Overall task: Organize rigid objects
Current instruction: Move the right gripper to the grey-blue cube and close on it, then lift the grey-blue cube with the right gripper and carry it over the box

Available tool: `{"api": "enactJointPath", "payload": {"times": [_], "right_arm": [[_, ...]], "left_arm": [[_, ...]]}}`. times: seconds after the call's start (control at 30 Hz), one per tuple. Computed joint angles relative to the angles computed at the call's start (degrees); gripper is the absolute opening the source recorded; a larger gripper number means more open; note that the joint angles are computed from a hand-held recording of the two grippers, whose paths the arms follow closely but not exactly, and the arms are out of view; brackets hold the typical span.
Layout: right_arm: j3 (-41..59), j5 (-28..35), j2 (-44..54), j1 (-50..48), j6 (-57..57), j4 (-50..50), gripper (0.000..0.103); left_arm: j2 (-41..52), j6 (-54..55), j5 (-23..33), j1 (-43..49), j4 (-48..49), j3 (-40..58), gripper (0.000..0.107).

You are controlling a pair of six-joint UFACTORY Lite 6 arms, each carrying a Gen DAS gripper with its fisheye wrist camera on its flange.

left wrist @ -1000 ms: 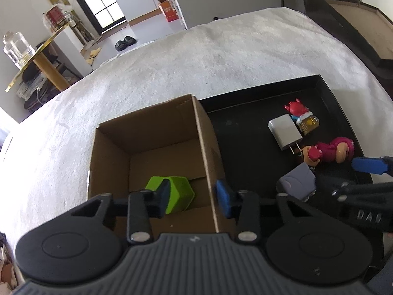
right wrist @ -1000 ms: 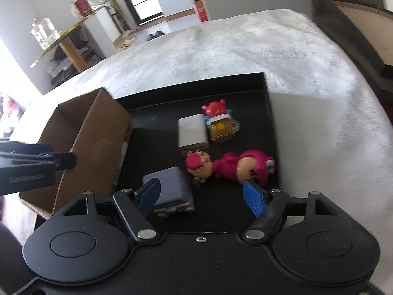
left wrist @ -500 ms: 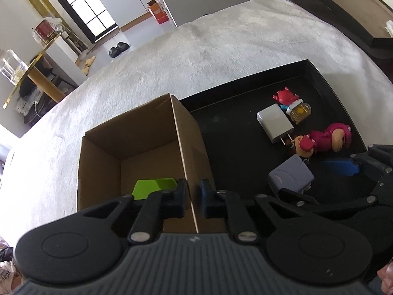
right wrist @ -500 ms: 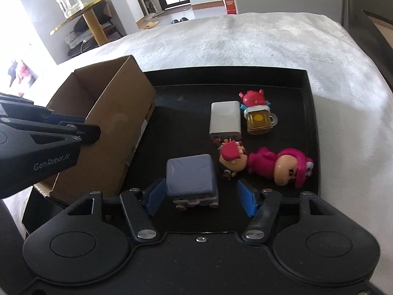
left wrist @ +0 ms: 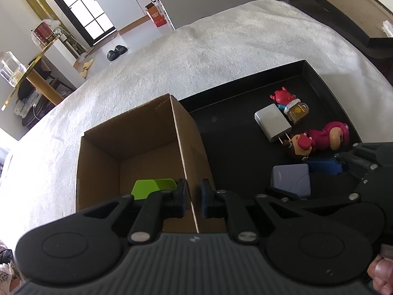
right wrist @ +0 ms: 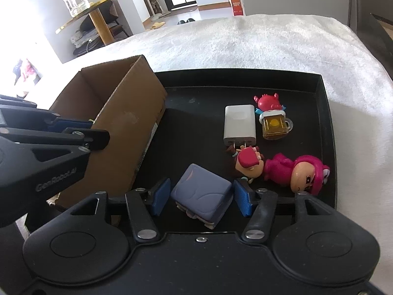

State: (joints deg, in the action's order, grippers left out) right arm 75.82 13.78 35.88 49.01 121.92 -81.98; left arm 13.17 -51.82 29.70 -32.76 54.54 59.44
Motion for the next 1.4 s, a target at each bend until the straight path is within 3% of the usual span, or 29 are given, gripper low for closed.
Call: {"api": "enactJointPath", "payload": {"times": [0.13, 0.23, 0.67, 0.8, 0.97, 1.4], "right_arm": [[1.6, 1.3, 1.4, 0.6, -2.7, 1.6, 0.056], [0.0, 1.1, 0.6, 0.5, 2.5, -3.4, 0.054], [-4.2, 6.3, -5.6, 1.2, -10.1, 11.4, 0.047], [-3.1, 9.3, -6.7, 2.2, -12.9, 14.3, 0.047], [-1.6, 10.7, -7.7, 2.9, -16.9, 17.4, 0.047], [4.0, 16.9, -9.2, 4.4, -27.9, 25.1, 0.047]], "left_arm": [[0.0, 0.2, -0.6, 0.3, -0.7, -0.1, 0.011], [-0.2, 0.4, -0.5, 0.3, -1.1, -0.2, 0.011], [-8.9, 13.5, -1.9, 5.3, -14.4, -2.8, 0.016], [-12.5, 19.3, -2.9, 9.5, -18.9, -4.5, 0.018], [-16.8, 27.4, -5.1, 15.6, -23.8, -6.9, 0.027], [-20.5, 47.0, -9.5, 30.7, -37.2, -9.0, 0.029]]}}
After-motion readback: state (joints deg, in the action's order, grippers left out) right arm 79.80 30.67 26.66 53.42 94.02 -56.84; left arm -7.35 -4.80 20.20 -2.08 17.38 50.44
